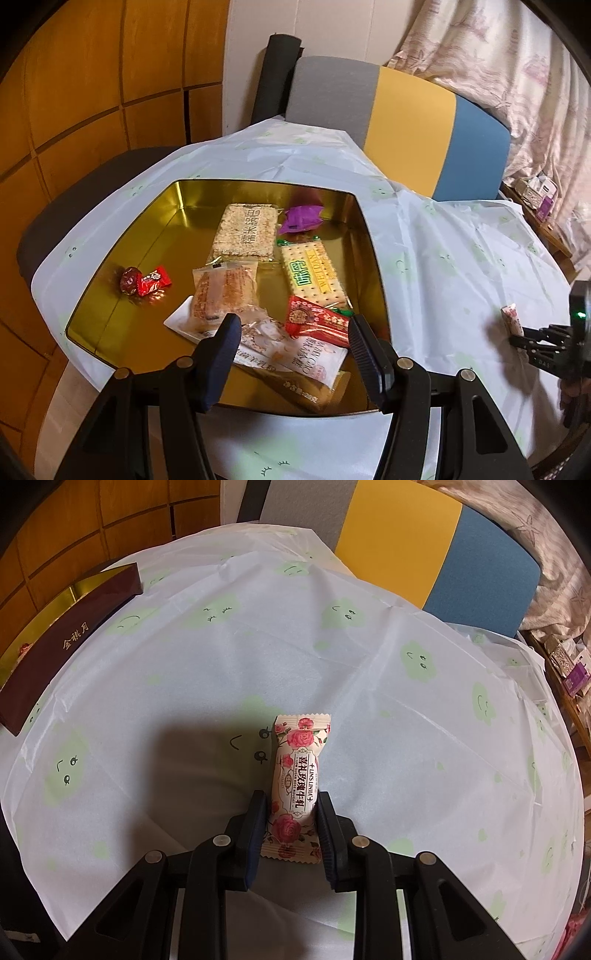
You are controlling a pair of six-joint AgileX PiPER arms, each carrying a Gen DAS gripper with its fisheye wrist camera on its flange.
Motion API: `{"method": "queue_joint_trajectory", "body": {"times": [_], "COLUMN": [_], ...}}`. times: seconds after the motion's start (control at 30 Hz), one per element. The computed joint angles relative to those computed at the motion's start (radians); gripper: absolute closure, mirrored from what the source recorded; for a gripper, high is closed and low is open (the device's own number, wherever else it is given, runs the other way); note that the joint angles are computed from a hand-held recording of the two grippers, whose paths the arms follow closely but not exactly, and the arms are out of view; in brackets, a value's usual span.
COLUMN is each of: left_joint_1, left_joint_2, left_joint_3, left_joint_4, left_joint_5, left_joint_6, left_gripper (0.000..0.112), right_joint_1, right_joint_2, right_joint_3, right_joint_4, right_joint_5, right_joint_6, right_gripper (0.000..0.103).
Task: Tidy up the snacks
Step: 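Move the left gripper back from the tray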
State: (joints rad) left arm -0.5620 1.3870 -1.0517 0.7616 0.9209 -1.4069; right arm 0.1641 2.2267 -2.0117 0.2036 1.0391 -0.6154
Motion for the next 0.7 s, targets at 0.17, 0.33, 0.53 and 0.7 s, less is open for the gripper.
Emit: {"method": "queue_joint_trajectory", "body": {"times": [0.17,0.33,0.53,0.7], "left_joint_1": [-0.046,-0.071,-0.128,-0.176], "left_joint_2": [-0.018,-0.025,0.065,0.209], "left_joint_3": [0.013,0.03,-0.011,-0.062], "left_joint_4": [0.019,-0.034,-0.181,-0.248], "left_joint_5": [-0.055,-0.22,-0.341,-0.37], "left_joint_6": [0.02,0.123,0.361,0.466], "left_gripper": [0.051,0.051,0.047,0.047], "right_joint_1": [0.003,0.005,0.007,0.008], "right_joint_2": [-0.007,-0.005,-0.015,-0.022], "right_joint_3": [0.012,0.01,0.032,0.047], "right_joint_4": [-0.008,-0.013,-0.018,-0.018], "right_joint_5": [-0.01,-0.013,-0.036,-0.048], "right_joint_6": [0.016,0.03,0.033,0.049], "right_gripper": [0.076,0.076,0.076,0.076]}}
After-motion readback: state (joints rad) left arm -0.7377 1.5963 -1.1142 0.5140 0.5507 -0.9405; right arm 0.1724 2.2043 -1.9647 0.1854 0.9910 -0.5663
